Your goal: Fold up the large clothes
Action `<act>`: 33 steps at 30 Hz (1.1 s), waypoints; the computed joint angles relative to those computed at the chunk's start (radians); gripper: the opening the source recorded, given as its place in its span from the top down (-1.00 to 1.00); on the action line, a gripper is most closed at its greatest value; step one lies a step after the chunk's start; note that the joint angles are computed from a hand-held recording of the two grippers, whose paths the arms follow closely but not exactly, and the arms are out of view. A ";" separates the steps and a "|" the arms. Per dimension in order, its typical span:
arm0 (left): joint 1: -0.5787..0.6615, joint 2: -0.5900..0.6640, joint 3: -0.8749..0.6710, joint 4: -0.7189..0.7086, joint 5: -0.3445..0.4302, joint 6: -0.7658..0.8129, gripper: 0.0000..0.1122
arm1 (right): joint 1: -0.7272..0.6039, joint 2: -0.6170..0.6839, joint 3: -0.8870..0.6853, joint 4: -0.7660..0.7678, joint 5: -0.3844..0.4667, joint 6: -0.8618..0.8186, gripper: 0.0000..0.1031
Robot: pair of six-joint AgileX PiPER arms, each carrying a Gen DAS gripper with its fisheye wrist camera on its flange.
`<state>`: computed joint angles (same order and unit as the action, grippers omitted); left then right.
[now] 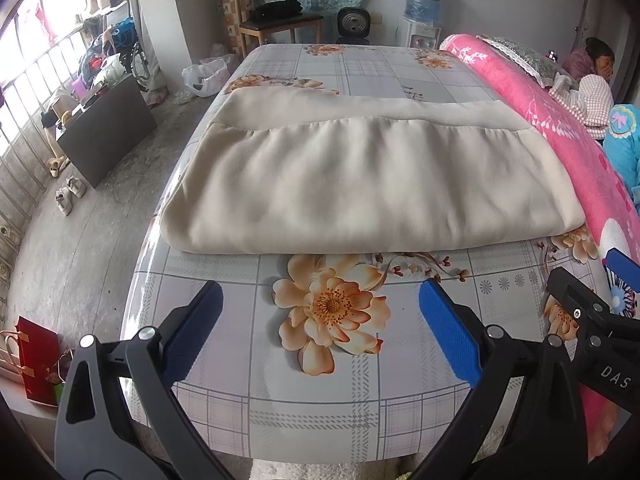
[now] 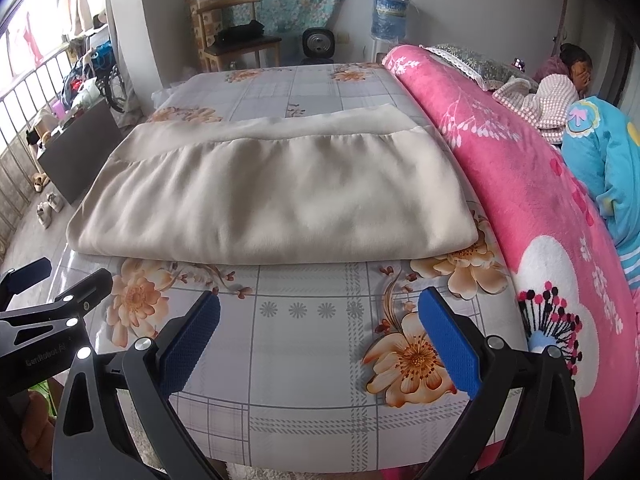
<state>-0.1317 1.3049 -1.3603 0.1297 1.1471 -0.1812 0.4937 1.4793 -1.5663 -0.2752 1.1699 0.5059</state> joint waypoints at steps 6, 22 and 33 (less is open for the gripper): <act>0.001 -0.004 0.001 -0.003 0.003 0.004 -0.69 | -0.001 0.000 -0.002 0.002 0.000 -0.001 -0.88; 0.004 -0.003 -0.006 -0.007 0.010 0.005 -0.69 | 0.002 0.004 -0.013 0.001 0.015 0.005 -0.88; 0.005 -0.001 -0.004 -0.013 0.008 0.007 -0.69 | 0.006 0.005 -0.014 -0.002 0.020 0.009 -0.88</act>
